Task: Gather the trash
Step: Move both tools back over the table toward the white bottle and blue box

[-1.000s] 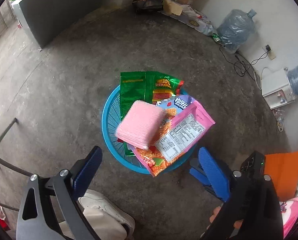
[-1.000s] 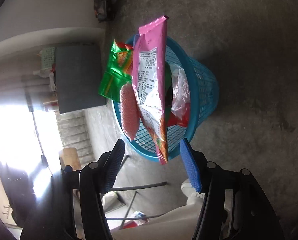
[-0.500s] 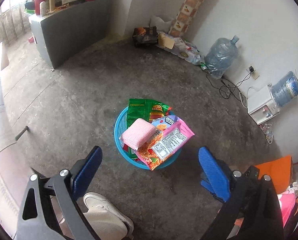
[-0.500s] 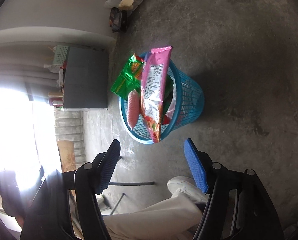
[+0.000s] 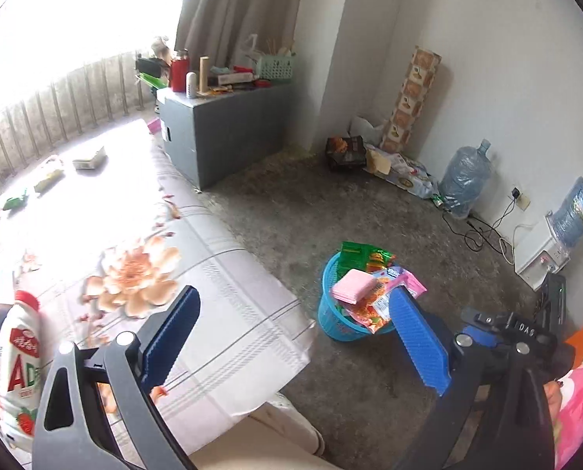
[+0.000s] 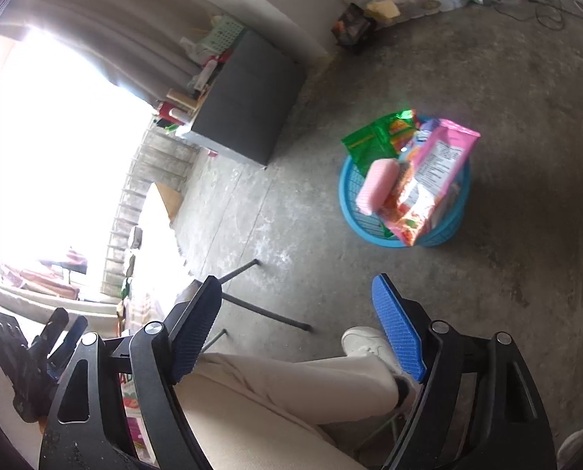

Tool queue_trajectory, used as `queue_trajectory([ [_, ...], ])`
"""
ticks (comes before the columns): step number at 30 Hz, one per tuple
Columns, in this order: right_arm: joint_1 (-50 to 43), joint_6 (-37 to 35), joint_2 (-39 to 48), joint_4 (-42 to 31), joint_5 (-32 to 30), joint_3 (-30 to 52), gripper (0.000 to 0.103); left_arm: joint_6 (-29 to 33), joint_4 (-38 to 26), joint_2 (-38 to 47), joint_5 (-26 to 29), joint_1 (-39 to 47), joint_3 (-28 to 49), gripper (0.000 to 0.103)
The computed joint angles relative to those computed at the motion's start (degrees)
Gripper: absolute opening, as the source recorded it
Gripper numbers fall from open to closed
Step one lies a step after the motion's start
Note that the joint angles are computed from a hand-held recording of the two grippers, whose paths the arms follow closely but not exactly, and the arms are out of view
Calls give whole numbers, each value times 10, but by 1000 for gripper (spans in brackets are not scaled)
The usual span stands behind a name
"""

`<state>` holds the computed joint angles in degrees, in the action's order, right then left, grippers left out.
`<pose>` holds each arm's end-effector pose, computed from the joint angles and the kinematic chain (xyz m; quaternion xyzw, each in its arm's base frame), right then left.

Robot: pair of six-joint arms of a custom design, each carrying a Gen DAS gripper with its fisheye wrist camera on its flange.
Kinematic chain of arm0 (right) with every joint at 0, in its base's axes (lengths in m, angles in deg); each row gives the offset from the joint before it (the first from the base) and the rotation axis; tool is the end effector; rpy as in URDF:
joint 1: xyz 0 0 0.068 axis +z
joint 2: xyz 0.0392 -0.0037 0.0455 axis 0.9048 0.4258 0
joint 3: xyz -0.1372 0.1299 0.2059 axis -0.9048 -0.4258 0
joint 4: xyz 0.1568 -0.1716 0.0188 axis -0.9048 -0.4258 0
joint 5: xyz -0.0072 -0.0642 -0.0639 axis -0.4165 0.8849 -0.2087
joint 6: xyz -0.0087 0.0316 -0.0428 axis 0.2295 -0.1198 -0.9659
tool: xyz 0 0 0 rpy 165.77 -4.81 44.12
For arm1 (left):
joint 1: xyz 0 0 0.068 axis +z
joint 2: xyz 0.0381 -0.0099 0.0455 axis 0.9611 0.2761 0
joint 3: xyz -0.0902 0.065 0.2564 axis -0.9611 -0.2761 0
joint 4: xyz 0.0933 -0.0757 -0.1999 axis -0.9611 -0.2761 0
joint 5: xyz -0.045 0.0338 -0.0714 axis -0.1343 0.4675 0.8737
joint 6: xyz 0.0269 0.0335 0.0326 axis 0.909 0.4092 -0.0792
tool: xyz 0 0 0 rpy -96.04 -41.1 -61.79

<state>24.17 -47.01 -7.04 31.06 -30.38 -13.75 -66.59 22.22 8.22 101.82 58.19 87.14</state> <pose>0.0929 -0.0499 0.2073 0.4006 0.8065 0.2791 0.3333 0.2415 -0.0816 0.3562 0.2748 0.8834 -0.1868 0.3306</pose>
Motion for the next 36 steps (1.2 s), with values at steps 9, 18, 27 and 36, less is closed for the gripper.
queue_trajectory([
  [9,415,229,20,101,230,78,79,198,-91,-22,144,335,23,95],
  [18,635,264,289,216,288,230,81,282,-135,86,188,579,102,95],
  [27,739,256,646,166,196,599,85,291,-112,154,174,695,146,95],
  [36,792,260,984,-95,155,1124,85,227,-28,217,131,688,179,95],
])
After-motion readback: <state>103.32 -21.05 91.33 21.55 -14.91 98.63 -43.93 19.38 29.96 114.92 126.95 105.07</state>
